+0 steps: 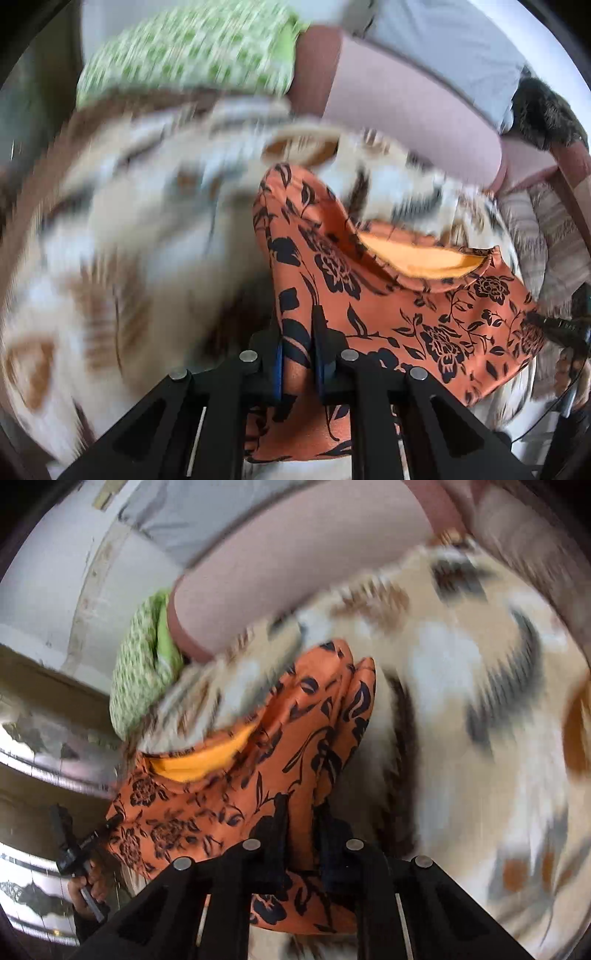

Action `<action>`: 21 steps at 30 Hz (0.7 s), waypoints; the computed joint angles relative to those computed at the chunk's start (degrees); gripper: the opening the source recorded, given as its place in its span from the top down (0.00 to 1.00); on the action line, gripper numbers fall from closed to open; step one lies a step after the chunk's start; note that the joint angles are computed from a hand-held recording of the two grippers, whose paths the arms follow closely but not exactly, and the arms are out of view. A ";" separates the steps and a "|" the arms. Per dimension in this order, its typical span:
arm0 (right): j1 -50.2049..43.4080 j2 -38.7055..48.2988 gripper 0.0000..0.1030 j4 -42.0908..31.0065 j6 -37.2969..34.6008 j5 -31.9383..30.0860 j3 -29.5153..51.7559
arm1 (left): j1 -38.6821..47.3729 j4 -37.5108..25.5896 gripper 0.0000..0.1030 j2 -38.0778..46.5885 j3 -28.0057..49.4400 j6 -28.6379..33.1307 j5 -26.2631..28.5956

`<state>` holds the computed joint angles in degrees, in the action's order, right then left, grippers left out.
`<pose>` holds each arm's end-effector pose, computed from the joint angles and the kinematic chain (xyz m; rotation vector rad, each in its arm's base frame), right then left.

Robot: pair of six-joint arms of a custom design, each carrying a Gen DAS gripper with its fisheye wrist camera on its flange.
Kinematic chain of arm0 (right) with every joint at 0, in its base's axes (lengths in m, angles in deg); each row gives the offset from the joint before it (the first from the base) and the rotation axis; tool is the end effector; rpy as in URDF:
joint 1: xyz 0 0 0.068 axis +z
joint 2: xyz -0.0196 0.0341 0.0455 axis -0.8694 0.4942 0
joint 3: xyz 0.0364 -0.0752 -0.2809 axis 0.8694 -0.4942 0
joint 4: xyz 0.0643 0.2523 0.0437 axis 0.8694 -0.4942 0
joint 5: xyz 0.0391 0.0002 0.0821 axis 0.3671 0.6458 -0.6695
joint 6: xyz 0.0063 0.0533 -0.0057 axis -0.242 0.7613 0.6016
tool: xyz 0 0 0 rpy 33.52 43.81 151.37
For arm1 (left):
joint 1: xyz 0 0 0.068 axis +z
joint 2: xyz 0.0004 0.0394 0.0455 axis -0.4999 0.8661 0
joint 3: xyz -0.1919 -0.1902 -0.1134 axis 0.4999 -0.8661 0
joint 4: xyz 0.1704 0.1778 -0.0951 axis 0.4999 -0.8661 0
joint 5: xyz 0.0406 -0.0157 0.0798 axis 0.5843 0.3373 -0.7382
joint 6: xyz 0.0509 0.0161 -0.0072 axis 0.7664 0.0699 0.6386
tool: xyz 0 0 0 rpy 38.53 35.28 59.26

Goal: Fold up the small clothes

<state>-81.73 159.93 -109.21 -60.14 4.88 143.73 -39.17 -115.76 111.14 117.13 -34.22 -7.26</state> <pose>0.2340 -0.0718 0.2634 0.4952 2.7130 0.7067 0.2906 -0.0542 0.2278 0.0534 2.7611 -0.3645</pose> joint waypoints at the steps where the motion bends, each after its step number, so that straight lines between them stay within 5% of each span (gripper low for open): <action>1: -1.37 -2.39 0.82 0.17 -2.10 0.12 -5.47 | 0.27 0.97 0.85 -0.42 -3.75 0.48 0.47; 3: -3.23 -3.88 0.81 2.76 -2.68 5.30 -14.54 | 0.33 5.31 0.82 0.71 -11.42 -0.54 -2.46; 5: -5.65 -5.76 0.76 6.18 -2.76 5.99 -18.97 | 2.64 10.93 0.59 2.36 -15.68 -1.61 -1.68; 7: -7.45 -7.68 0.76 5.13 -1.10 5.06 -18.53 | 5.88 12.91 0.49 -0.30 -17.61 -4.38 0.78; 14: 8.02 -16.25 0.76 7.62 0.59 21.59 -9.44 | 7.57 12.14 0.34 -7.77 -14.92 -2.90 1.08; 21: 12.65 1.00 0.76 17.78 -9.09 25.03 -5.26 | 0.21 17.73 0.34 5.03 -7.32 9.48 -6.09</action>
